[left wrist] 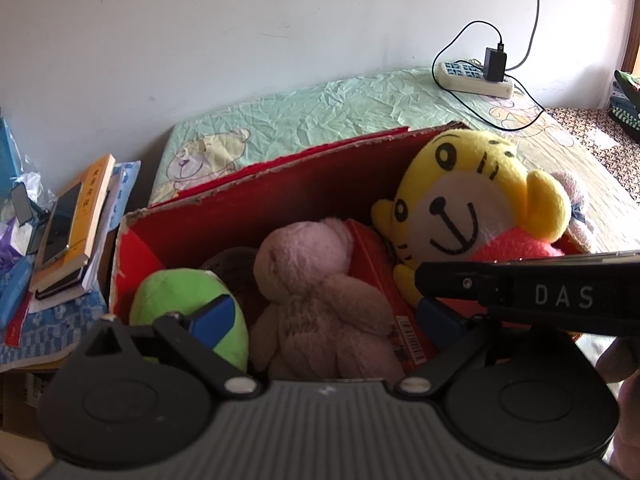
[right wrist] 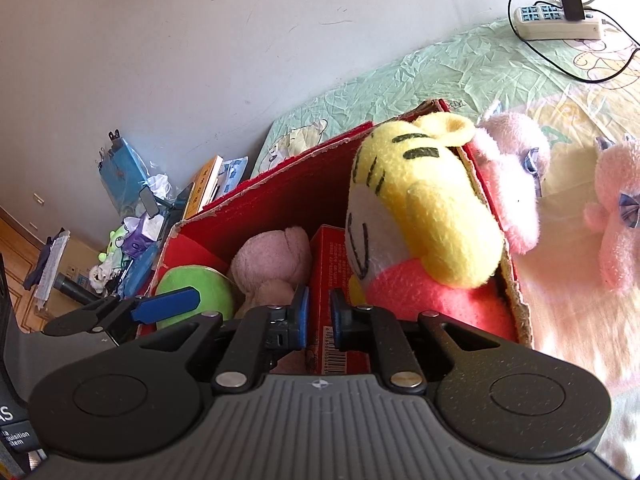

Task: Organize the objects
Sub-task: 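Lower the brown teddy bear into the red box with the right gripper, then open the right gripper to release the teddy bear and withdraw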

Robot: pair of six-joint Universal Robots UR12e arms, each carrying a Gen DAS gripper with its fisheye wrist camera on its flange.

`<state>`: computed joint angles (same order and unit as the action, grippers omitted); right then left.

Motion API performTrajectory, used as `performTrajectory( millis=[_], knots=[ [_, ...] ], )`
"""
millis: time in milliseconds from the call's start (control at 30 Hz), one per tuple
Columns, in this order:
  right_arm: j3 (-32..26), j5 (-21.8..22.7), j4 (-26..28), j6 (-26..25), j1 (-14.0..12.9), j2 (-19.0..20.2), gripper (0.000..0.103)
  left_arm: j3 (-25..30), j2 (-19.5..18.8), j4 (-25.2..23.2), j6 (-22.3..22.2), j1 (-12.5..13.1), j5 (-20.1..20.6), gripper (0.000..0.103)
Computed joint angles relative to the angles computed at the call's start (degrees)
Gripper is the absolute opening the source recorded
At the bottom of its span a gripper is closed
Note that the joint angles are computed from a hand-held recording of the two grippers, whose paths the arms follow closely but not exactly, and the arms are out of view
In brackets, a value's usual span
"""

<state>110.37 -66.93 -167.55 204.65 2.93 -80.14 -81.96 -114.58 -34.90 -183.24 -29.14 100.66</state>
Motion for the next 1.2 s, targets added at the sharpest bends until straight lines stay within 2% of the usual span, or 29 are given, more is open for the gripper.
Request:
performTrajectory(
  millis=[233, 367, 500, 600, 700, 1000, 1067, 1133, 1200],
  knots=[
    [0.82, 0.88, -0.88, -0.69, -0.55, -0.48, 0.011, 1.05, -0.40, -2.53, -1.46, -0.54, 0.64, 0.099],
    [1.21, 1.62, -1.07, -1.23, -1.06, -0.73, 0.011, 1.61, -0.60, -3.25, -2.67, -1.47, 3.30, 0.099],
    [1.51, 4.56, -0.28, -1.84, -2.25, -1.00, 0.012, 2.53, -0.84, -4.80, -5.52, -2.28, 5.91, 0.099],
    [1.52, 5.53, 0.94, -4.12, -2.66, -1.44, 0.013, 3.37, -1.20, -6.09, -7.05, -3.08, 8.59, 0.099],
    [1.67, 8.33, 2.17, -5.74, -3.70, -1.87, 0.014, 3.99, -1.38, -7.48, -9.38, -3.75, 10.60, 0.098],
    [2.00, 13.85, 4.35, -10.74, -5.66, -2.84, 0.026, 6.17, -1.94, -12.71, -15.61, -5.68, 16.77, 0.099],
    [2.10, 14.57, 4.51, -11.58, -5.96, -2.99, 0.030, 6.78, -2.15, -14.00, -16.92, -6.07, 18.07, 0.099],
    [2.17, 14.62, 4.83, -12.34, -6.22, -3.22, 0.039, 7.26, -2.31, -14.91, -17.87, -6.47, 19.08, 0.099],
    [2.26, 15.35, 5.20, -13.24, -6.60, -3.42, 0.039, 7.86, -2.54, -16.03, -18.92, -6.95, 20.22, 0.099]
  ],
)
